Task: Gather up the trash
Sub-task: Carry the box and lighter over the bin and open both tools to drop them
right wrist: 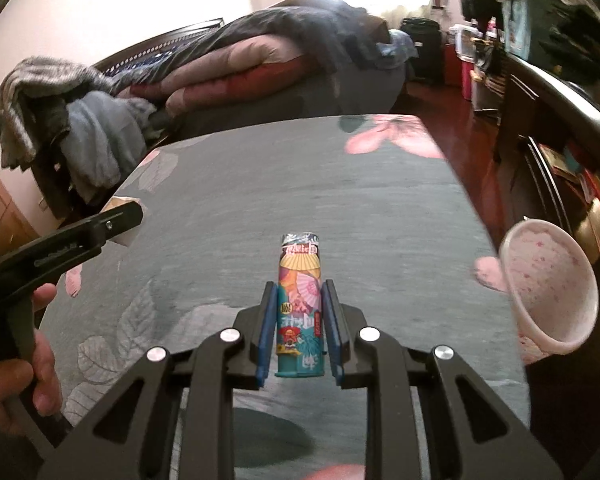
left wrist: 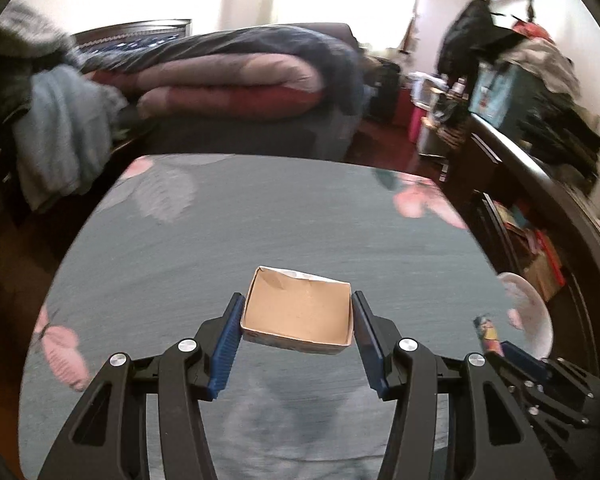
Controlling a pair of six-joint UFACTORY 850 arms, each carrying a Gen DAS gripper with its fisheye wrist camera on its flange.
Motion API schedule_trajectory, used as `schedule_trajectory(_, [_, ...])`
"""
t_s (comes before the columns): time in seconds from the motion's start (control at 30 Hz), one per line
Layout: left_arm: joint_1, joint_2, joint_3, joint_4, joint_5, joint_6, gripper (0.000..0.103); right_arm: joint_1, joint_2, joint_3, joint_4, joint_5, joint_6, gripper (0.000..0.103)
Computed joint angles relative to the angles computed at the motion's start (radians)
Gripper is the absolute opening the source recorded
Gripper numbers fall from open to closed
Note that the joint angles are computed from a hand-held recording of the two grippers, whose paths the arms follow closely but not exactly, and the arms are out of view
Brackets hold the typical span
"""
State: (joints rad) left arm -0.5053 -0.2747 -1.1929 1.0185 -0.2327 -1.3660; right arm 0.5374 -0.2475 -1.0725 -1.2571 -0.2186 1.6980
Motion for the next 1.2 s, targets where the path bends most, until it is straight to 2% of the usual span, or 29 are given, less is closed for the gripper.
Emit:
schedule_trajectory(0.2, [-0.07,-0.063,-0.097,-0.119,0.015,0.157,0.053,-0.067,0.087,0.102,-0.179,-0.002,0.205,0.024])
schedule_trajectory(0.3, [-0.099,-0.107,-0.162,-0.253,0.023,0.309,0.053,-0.101,0.121,0.142,-0.247,-0.01,0.285,0.024])
schedule_trajectory(0.5, [-0.161,-0.216,-0.316,-0.567,0.033,0.676,0.053,-0.197,0.185,0.226,-0.368,-0.024,0.441,0.024])
schedule_trajectory(0.57, [-0.178,-0.26,-0.378,-0.742,0.029,0.865,0.053,-0.227,0.194,0.24,-0.395,-0.026,0.473,0.024])
schedule_trajectory(0.67, [-0.205,-0.329,-0.473,-0.916,0.011,1.058,0.053,-0.283,0.213,0.271,-0.457,-0.032,0.541,0.024])
schedule_trajectory(0.83, [-0.243,-0.487,-0.703,-1.128,-0.088,1.311,0.053,-0.368,0.205,0.295,-0.553,-0.036,0.644,0.024])
schedule_trajectory(0.9, [-0.255,-0.539,-0.774,-1.153,-0.116,1.348,0.053,-0.404,0.188,0.297,-0.625,-0.028,0.718,0.024])
schedule_trajectory(1.1, [-0.273,-0.742,-1.073,-1.214,-0.268,1.411,0.054,-0.476,0.122,0.282,-0.86,-0.008,0.941,0.024])
schedule_trajectory(1.2, [-0.277,-0.868,-1.278,-1.206,-0.366,1.392,0.055,-0.49,0.094,0.273,-0.941,-0.016,1.015,0.024])
